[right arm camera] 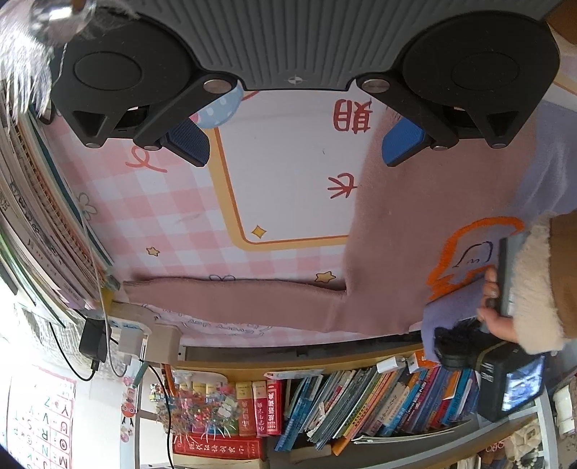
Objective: Fold clothes
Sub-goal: 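Lift the lavender sleeve with the left gripper, lay it across the body, release, then pinch the sweater hem with both grippers and straighten it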
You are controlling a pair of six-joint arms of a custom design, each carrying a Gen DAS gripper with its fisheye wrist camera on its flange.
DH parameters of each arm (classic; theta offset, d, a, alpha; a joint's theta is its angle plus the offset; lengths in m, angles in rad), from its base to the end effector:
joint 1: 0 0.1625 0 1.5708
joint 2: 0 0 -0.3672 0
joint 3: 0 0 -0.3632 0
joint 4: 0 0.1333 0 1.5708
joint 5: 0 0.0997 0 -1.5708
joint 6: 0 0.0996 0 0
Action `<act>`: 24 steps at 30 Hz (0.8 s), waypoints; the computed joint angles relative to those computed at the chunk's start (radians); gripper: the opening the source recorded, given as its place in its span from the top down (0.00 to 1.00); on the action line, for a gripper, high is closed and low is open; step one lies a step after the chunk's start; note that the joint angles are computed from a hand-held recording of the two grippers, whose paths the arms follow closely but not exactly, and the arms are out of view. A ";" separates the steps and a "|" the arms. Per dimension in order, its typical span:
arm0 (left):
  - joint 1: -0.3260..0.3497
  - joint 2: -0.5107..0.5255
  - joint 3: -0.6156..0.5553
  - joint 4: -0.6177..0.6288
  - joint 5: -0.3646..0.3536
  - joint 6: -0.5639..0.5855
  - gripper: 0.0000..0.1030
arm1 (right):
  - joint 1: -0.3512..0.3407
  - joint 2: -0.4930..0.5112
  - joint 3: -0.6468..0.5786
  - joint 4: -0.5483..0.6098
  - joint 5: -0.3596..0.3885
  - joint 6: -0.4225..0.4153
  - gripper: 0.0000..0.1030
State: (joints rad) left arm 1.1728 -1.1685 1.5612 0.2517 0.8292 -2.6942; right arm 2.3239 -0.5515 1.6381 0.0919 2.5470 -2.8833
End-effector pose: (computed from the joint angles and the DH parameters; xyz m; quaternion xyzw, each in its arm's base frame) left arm -0.0004 -0.5185 0.2376 0.1944 0.8269 -0.4083 0.3344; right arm 0.3182 -0.2651 -0.0562 0.1235 -0.8623 0.3734 0.3190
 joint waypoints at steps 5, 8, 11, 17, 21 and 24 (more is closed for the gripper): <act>-0.011 -0.032 0.043 0.063 0.069 -0.047 0.41 | -0.003 -0.005 0.006 -0.005 -0.004 0.003 0.00; -0.012 -0.077 0.063 0.142 0.134 -0.095 0.34 | -0.005 -0.007 0.010 -0.008 -0.006 0.005 0.00; -0.029 -0.166 0.126 0.211 0.141 -0.144 0.34 | -0.013 -0.001 -0.007 -0.024 -0.043 -0.041 0.00; -0.030 -0.403 0.278 0.297 0.030 -0.224 0.34 | -0.027 0.033 -0.063 -0.012 -0.112 -0.078 0.00; 0.001 -0.557 0.345 0.359 -0.042 -0.270 0.34 | -0.036 0.053 -0.087 0.001 -0.167 -0.074 0.01; 0.010 -0.647 0.386 0.368 -0.120 -0.284 0.34 | -0.027 0.076 -0.111 0.025 -0.171 -0.046 0.01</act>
State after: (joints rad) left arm 1.1827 -1.8154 1.9468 0.6201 0.7094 -2.9785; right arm 2.2972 -0.4757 1.5271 0.1172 2.3763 -2.9291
